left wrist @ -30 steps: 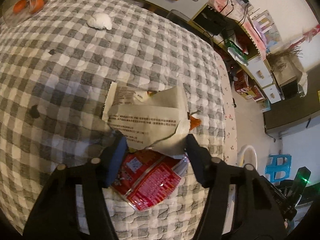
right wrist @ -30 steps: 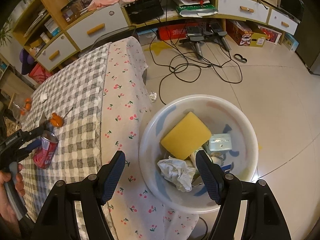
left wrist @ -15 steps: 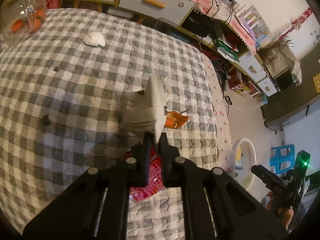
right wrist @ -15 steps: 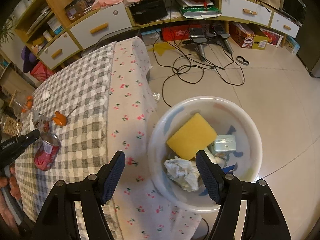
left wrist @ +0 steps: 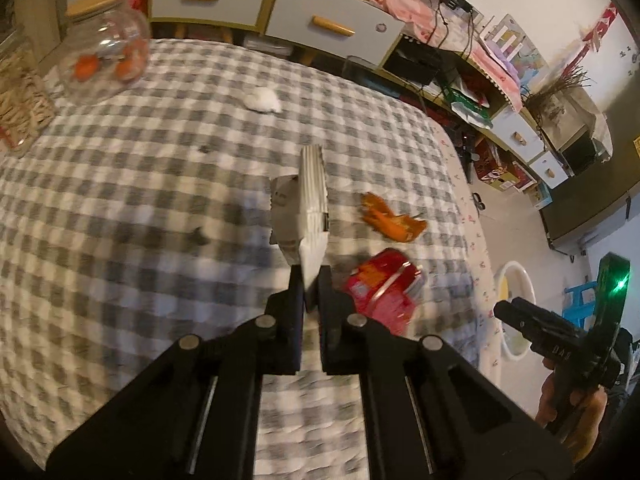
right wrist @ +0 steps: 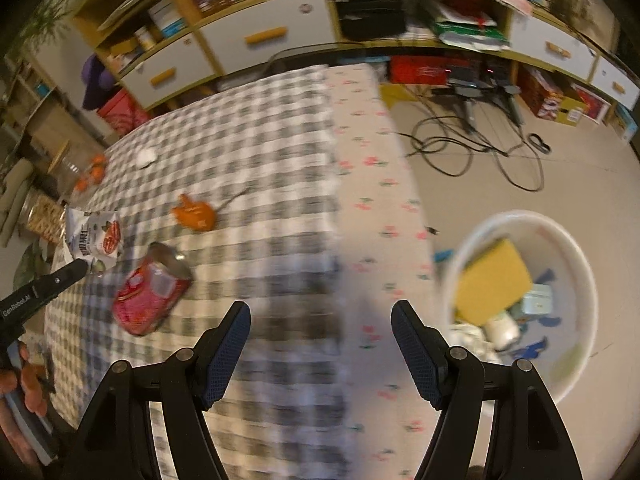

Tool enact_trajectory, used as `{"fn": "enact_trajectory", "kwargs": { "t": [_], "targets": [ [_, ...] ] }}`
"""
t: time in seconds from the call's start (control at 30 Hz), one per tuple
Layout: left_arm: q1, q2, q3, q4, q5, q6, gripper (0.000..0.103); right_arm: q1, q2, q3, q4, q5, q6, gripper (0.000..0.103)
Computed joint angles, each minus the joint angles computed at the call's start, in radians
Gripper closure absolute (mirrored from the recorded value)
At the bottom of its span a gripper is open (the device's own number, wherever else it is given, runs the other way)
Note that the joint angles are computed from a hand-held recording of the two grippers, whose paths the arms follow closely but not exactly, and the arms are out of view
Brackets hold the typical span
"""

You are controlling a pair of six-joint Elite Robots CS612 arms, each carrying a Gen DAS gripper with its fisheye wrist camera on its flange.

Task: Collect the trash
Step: 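Hold the white paper up with the left tool while the right tool grasps the red can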

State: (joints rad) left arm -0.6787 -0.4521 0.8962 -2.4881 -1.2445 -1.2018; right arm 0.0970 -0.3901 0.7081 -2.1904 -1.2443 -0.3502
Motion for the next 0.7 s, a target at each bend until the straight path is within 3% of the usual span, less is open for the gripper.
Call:
{"fn": "enact_trajectory", "kwargs": {
  "t": [0.3,0.57,0.7],
  "targets": [
    [-0.008,-0.070,0.142,0.004,0.011,-0.063,0.096,0.050,0.009,-0.010,0.053,0.057,-0.019,0.029],
    [-0.010,-0.095,0.187,-0.012,0.009,-0.086,0.096,0.073,0.038,-0.063,0.142,0.122,0.014,0.029],
    [-0.009,-0.099,0.196,-0.009,0.008,-0.086,0.096,0.087,0.055,-0.083,0.142,0.109,0.038,0.029]
  ]
}}
